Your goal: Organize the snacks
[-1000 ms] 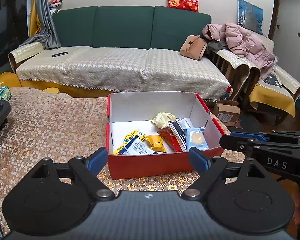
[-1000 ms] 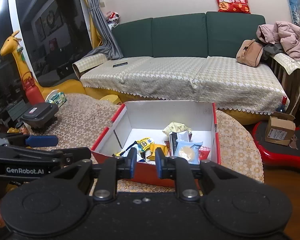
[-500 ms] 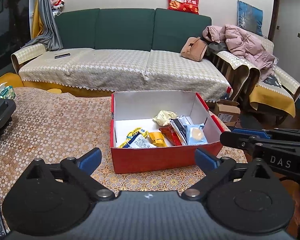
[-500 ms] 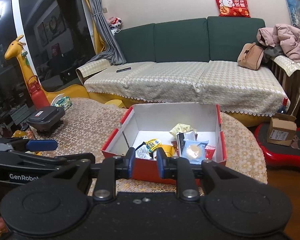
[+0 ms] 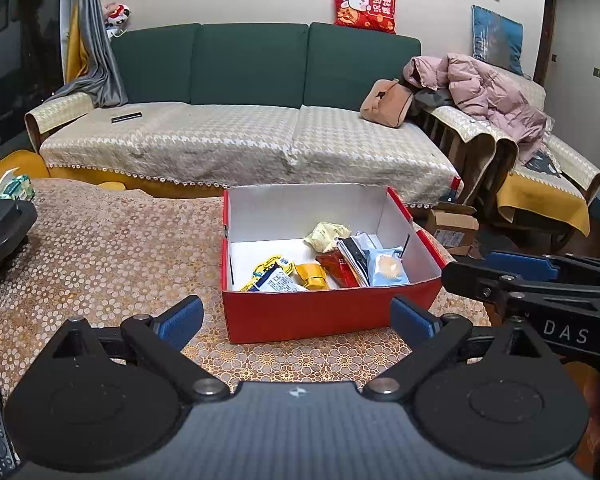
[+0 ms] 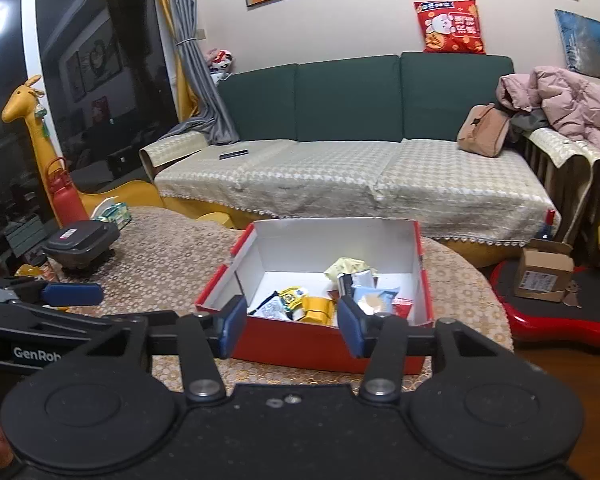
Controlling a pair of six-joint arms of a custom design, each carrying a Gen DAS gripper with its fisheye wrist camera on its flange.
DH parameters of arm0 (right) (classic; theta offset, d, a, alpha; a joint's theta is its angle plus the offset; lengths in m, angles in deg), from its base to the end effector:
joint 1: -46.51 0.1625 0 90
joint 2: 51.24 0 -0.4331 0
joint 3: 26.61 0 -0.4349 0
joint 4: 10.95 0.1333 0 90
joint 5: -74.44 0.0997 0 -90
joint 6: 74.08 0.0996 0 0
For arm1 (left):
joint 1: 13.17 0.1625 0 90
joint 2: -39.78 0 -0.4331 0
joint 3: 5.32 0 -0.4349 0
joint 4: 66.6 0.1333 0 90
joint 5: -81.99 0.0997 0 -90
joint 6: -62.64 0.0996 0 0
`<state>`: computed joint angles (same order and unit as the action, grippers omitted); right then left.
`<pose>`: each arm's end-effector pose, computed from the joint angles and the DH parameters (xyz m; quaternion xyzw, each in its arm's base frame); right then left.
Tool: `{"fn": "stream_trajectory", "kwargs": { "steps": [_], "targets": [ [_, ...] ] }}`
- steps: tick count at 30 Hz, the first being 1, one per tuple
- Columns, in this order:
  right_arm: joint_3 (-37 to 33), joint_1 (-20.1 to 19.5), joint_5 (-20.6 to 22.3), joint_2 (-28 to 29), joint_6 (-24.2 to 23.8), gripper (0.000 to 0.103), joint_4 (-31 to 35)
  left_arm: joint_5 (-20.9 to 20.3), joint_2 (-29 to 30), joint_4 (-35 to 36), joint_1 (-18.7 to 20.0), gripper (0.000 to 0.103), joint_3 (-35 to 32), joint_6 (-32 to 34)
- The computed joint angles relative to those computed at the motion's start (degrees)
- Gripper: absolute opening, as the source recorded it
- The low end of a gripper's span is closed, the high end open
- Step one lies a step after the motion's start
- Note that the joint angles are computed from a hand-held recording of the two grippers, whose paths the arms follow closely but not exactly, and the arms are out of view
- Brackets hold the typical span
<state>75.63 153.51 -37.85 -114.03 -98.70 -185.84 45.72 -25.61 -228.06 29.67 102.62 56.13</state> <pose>0.2871 -0.6123 0.2777 0.2517 -0.8725 0.3663 0.2031 -0.3068 -0.5758 0.2588 0.1943 0.8492 -0.3962 0.2899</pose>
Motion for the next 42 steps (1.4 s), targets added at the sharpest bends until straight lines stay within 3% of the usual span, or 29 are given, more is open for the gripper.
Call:
{"fn": "stream_trajectory", "kwargs": {
  "steps": [1,3,5,42],
  "targets": [
    [0.0,0.2,-1.4,0.3,0.1,0.062,-1.1,-0.4,-0.2,-0.4,0.1,0.100,0.2,-0.2],
    [-0.3,0.7,-5.4,1.1,0.9,0.095,-3.7,-0.9,-0.7,-0.8,0.1,0.100,0.4,-0.7],
    [0.2,-0.3,-2.8,-0.1,2.5,0.102,-2.6,0.5,-0.4,-0.3,0.0,0.100,0.2,-0.9],
    [1.8,0.4,-2.7,-1.0,0.8,0.103,-2.6,1.7,-1.4,0.3,-0.9,0.100,1.4,-2.7]
  ]
}}
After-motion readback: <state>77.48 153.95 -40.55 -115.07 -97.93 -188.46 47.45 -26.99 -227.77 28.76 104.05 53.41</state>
